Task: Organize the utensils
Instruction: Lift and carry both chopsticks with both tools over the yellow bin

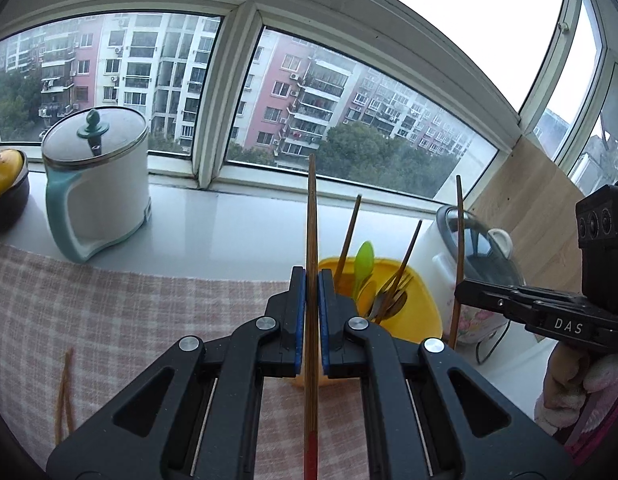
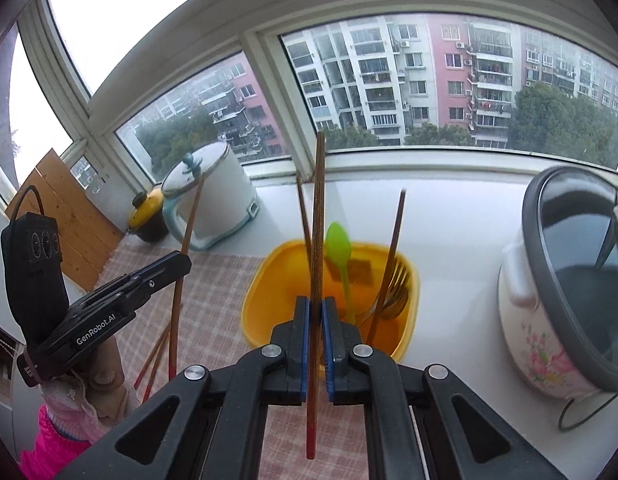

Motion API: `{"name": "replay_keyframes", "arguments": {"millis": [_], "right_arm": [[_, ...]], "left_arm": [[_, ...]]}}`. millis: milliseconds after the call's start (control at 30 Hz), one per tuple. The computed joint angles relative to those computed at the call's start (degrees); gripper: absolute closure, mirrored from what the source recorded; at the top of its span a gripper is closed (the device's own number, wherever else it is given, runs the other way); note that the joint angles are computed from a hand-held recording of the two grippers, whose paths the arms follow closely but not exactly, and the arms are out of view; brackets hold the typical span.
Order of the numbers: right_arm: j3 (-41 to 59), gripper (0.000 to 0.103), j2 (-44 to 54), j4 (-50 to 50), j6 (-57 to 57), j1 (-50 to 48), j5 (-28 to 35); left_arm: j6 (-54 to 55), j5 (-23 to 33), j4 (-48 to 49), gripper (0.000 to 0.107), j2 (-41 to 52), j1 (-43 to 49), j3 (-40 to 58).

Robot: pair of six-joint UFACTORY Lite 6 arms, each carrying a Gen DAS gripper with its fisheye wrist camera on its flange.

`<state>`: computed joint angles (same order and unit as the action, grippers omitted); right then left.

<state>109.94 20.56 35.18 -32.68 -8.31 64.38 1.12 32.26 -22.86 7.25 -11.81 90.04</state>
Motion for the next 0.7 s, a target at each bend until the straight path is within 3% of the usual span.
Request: {"name": "replay_keyframes", "arguments": {"millis": [533, 700], "right_arm": [[23.7, 0.1, 14.8, -2.2, 5.2, 0.0, 4.1], [36.7, 0.1, 22.9, -3.7, 8.9, 0.3, 7.2]], "left_arm": [[-10.4, 5.3, 9.5, 0.103, 20.7, -5.3, 30.0], [-10.3, 6.5, 8.5, 0.103, 25.4, -5.0, 35.9]]}}
